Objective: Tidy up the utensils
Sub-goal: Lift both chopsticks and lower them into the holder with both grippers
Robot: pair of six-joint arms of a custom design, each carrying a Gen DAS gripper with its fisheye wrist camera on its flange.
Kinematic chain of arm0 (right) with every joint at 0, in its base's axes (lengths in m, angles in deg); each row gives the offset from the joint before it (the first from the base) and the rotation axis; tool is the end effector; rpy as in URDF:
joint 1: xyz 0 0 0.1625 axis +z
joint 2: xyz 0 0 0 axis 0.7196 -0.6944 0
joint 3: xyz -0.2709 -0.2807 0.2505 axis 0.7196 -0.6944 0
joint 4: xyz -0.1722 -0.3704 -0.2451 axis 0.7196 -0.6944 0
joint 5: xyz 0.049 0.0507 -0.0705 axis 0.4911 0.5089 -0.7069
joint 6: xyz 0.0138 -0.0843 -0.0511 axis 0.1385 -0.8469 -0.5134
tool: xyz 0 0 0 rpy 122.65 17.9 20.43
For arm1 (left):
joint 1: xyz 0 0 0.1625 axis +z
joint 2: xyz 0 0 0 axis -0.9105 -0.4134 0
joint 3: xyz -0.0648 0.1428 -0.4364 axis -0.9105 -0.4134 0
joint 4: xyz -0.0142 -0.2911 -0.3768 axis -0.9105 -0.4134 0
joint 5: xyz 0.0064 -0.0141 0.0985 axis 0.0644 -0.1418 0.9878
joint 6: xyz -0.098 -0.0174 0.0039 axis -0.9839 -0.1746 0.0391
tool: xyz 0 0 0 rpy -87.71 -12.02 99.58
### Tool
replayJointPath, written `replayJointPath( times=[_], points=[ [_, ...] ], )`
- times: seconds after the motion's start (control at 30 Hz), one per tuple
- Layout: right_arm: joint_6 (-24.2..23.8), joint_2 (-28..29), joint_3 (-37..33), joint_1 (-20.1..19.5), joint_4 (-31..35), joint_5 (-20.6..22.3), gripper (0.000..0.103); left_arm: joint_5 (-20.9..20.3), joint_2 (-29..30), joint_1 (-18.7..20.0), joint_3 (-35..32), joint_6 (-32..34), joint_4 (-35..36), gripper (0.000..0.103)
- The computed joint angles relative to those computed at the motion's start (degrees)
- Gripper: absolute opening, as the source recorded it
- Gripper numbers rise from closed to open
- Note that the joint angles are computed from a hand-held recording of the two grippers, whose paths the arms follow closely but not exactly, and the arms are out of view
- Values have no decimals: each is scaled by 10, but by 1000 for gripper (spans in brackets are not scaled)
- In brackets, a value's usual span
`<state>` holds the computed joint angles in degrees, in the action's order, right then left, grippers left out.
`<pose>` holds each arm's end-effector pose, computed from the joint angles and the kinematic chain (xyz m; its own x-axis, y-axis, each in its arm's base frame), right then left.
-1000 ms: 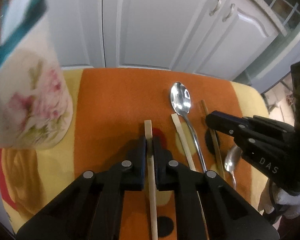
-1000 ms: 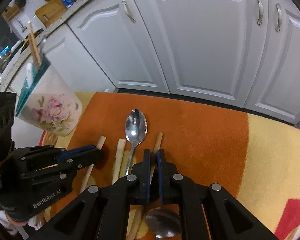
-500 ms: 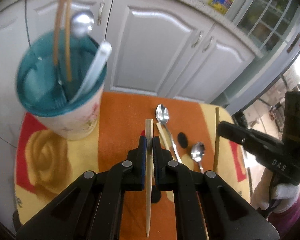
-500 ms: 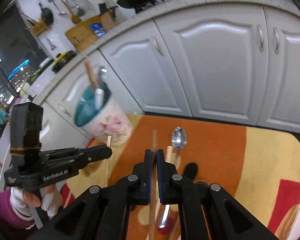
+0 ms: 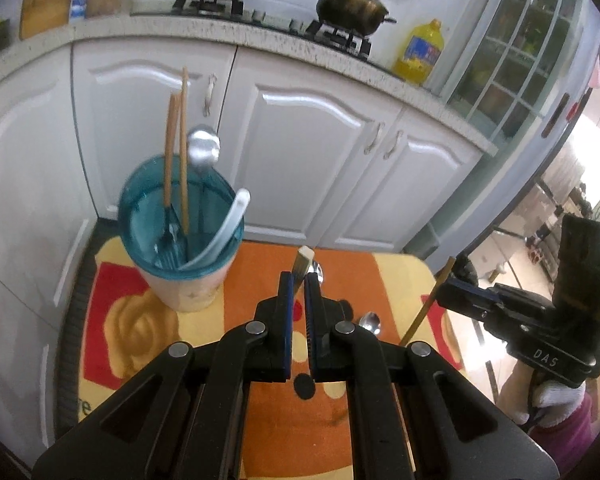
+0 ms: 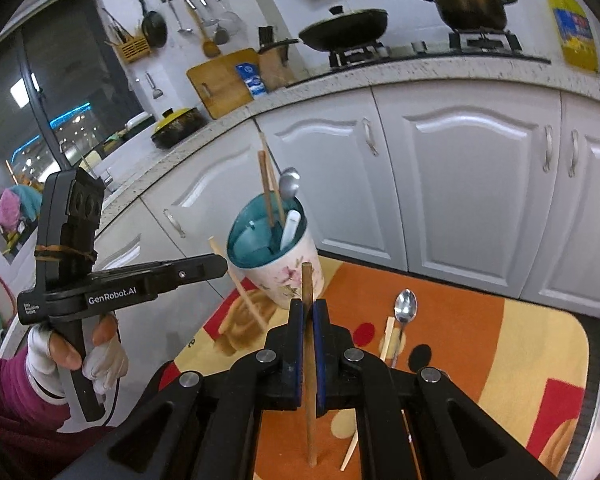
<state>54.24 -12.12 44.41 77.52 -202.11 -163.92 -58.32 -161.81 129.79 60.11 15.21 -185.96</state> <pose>0.4358 -0.4989 0.0602 -0.8748 -0.2871 0.3901 -0.4733 0.6782 -0.5622 -0.0888 -0.5575 0.4082 -0.8183 0.4559 -0.3500 0.5693 0.7268 -0.3843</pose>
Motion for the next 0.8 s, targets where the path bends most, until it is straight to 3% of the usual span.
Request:
replayJointPath(
  times=[0.47, 0.8],
  points=[
    [-87, 17, -106, 43, 35, -10, 4, -19, -10, -13, -81, 13, -14, 4],
    [-115, 48, -179, 46, 69, 9, 3, 0, -3, 19, -87, 13, -5, 4]
  ],
)
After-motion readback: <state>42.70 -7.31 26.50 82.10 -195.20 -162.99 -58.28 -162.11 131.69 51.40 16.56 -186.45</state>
